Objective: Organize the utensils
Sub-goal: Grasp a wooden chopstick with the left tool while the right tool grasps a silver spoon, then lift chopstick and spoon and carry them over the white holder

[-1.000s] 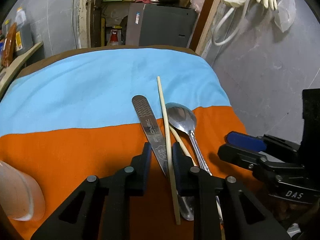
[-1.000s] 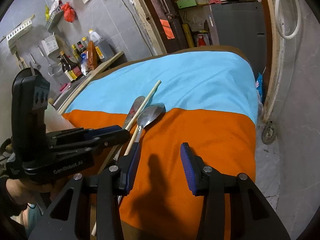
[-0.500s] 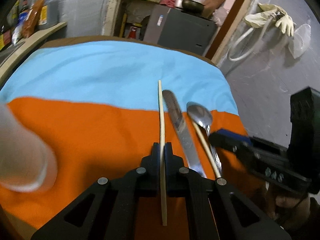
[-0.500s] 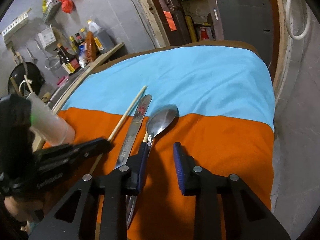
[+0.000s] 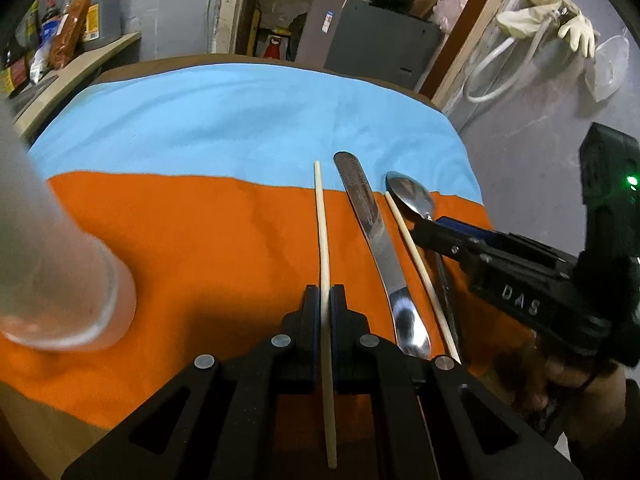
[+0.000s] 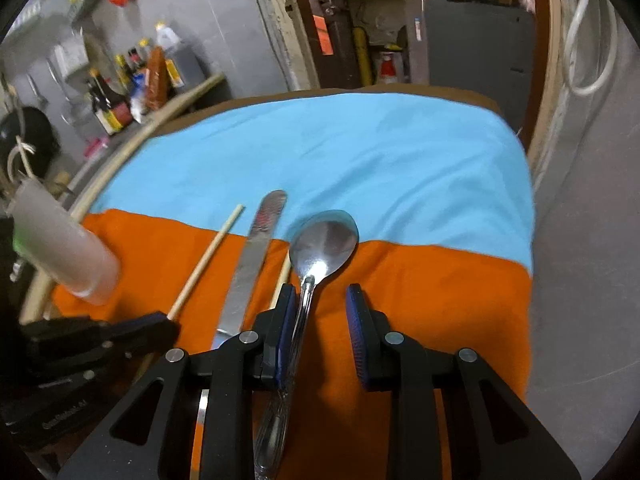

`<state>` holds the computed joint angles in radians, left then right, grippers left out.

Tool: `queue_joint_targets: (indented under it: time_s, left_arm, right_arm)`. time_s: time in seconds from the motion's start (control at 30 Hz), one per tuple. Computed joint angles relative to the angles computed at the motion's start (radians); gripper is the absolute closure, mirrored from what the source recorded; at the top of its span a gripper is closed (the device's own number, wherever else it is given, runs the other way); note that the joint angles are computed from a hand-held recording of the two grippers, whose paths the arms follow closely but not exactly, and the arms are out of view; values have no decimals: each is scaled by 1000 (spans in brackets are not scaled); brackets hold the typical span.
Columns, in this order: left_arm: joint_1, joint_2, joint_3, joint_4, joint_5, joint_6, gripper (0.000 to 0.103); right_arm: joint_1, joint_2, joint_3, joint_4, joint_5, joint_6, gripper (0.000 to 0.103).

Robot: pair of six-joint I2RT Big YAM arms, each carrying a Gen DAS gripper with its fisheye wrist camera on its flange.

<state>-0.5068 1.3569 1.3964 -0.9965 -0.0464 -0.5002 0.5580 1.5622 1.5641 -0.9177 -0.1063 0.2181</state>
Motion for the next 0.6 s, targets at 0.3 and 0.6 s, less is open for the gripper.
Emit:
queue_joint_targets:
  time_s: [0.3, 0.6]
  left_arm:
    - [27, 59, 61, -33, 16, 47, 99]
    - [34, 3, -9, 52, 72, 44, 101]
  right_arm:
    - [19, 57, 78, -62, 53, -30, 78]
    - [-18, -3, -9, 11, -31, 56, 100]
